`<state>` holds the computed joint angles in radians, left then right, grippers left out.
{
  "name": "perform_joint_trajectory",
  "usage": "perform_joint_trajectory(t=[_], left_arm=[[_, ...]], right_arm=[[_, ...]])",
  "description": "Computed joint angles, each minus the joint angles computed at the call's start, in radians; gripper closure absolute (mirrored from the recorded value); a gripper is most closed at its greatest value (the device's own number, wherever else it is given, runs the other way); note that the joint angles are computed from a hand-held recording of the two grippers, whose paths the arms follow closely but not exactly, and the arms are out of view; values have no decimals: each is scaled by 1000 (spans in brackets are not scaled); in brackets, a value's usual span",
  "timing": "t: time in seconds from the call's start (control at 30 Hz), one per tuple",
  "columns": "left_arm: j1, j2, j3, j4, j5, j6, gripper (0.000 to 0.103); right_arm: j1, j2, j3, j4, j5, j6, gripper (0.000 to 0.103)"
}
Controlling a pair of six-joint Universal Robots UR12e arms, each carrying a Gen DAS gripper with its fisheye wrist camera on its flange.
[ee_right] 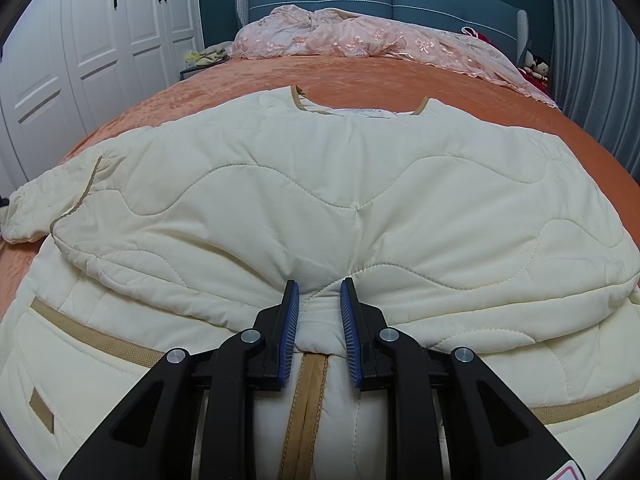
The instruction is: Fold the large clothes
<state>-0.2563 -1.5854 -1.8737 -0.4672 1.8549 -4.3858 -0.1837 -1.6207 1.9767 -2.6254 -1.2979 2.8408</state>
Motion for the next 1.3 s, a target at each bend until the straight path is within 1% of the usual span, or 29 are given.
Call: perform_joint_trajectory(t=[0.1, 0.2, 0.27, 0.33, 0.43, 0.5, 0.57, 0.6, 0.67, 0.73, 0.77, 0.8, 0.83, 0.87, 0.9, 0.93, 0.97, 1.0, 1.07, 1.1, 1.17, 1.2, 1.23, 1.27, 1.3], left_arm=[[-41, -46, 107, -14, 23, 154, 99], [-94, -103, 224, 14, 44, 294, 99], [-132, -150, 313, 17, 34, 376, 99], [-167, -197, 394, 29, 6, 457, 99], [-221, -270, 508, 21, -62, 565, 99], [-252, -323, 579, -7, -109, 615, 99], [-278, -371, 638, -57, -155, 637, 99], [-287, -394, 665, -88, -184, 639, 99], [-305, -434, 708, -157, -225, 613, 99], [-316, -466, 746, -234, -271, 585, 98], [-319, -472, 746, -254, -283, 571, 98], [-322, -470, 733, -248, -293, 549, 95], [-319, -467, 717, -219, -324, 529, 90], [-310, -453, 683, -172, -369, 509, 69], [-304, -437, 644, -114, -401, 482, 44], [-299, -411, 587, -33, -416, 451, 33], [-296, -386, 541, 32, -407, 423, 21], [-302, -361, 498, 78, -386, 401, 17], [-309, -312, 420, 147, -349, 341, 17], [-314, -286, 384, 167, -309, 304, 17], [-304, -247, 327, 173, -233, 232, 17], [-296, -229, 303, 151, -205, 198, 18], [-283, -219, 292, 108, -192, 166, 18], [-273, -210, 283, 55, -182, 128, 24], [-261, -205, 273, 19, -191, 98, 32]], right_arm=[[0, -1, 0, 1, 4, 3, 84], [0, -1, 0, 1, 4, 4, 84], [0, -1, 0, 0, 5, 4, 84], [-2, 0, -1, 2, 11, 8, 84], [-5, 1, -3, 4, 22, 15, 84], [-7, 1, -5, 7, 30, 19, 84], [-9, 2, -12, 21, 38, 23, 84], [-12, 2, -15, 30, 45, 26, 84], [-27, -8, -18, 47, 79, 38, 82], [-58, -25, -22, 96, 150, 52, 74], [-79, -37, -20, 123, 190, 56, 70], [-101, -51, -17, 148, 224, 62, 63], [-123, -65, -11, 168, 250, 66, 58], [-146, -81, -5, 183, 267, 68, 56], [-165, -95, -1, 195, 274, 67, 53], [-180, -105, 1, 204, 275, 60, 52], [-193, -116, 4, 209, 276, 50, 52], [-203, -123, 4, 209, 271, 42, 51], [-206, -129, -3, 199, 251, 27, 51], [-203, -128, -10, 190, 245, 20, 51], [-193, -123, -26, 170, 252, 12, 51], [-182, -117, -37, 161, 254, 7, 50], [-162, -108, -49, 148, 248, -4, 49], [-147, -106, -54, 135, 242, -26, 49], [-124, -96, -64, 120, 228, -52, 47]])
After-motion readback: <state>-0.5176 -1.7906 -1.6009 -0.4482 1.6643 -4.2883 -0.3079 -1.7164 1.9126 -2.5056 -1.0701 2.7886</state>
